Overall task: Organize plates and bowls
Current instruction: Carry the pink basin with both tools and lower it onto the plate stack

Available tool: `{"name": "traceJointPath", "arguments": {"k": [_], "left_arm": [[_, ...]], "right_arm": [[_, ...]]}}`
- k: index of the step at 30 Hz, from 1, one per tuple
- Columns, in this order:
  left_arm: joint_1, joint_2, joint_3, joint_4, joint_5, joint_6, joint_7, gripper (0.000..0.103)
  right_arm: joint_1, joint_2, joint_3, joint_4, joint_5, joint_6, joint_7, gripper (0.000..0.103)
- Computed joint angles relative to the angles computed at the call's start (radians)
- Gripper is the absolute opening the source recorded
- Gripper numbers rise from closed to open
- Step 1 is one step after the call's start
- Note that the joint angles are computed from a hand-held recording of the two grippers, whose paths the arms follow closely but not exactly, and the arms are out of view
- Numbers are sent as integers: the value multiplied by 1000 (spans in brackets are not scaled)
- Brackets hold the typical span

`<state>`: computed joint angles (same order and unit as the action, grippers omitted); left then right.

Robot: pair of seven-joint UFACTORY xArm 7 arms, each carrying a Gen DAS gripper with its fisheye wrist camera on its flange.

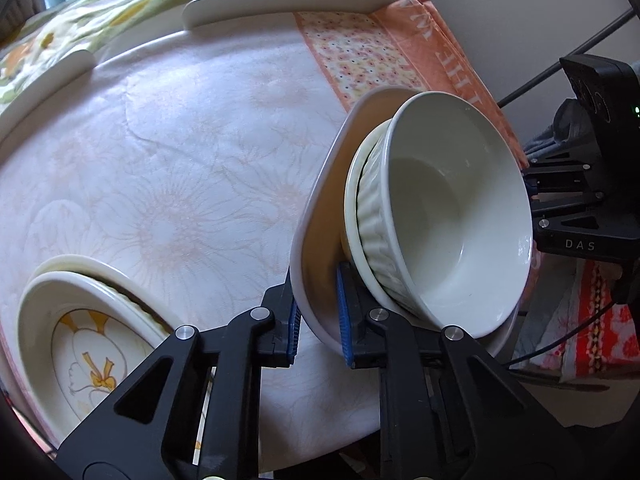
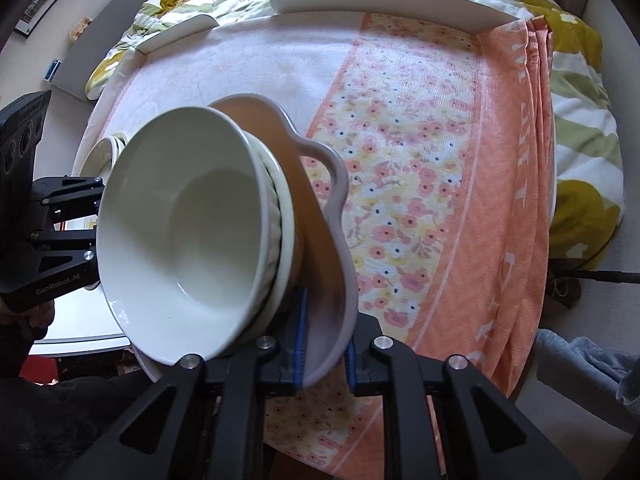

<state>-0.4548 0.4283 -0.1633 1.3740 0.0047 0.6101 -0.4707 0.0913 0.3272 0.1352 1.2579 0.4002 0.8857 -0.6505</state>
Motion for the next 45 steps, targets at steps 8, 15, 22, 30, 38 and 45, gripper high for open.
{"name": "traceJointPath", "arguments": {"k": [8, 15, 22, 30, 38, 45], "left_arm": [[-7, 4, 6, 17, 16, 23, -21, 11], [5, -14, 3, 17, -1, 36, -25, 11], [40, -105, 1, -28, -22, 38, 10, 10], [113, -292, 10, -186, -65, 19, 101, 10], [187, -498, 45, -429, -154, 12, 218, 9], [216, -597, 74, -590, -218, -1, 295, 9]], "right_arm": [[2, -6, -2, -7, 3, 0, 33, 14], [11, -7, -1, 21, -7, 33, 63, 14], [40, -29, 0, 86, -45, 73, 120, 14], [124, -70, 22, 123, -90, 58, 244, 14], [224, -64, 66, 110, -93, 7, 370, 14], [290, -22, 94, 102, -89, -29, 456, 14]]}}
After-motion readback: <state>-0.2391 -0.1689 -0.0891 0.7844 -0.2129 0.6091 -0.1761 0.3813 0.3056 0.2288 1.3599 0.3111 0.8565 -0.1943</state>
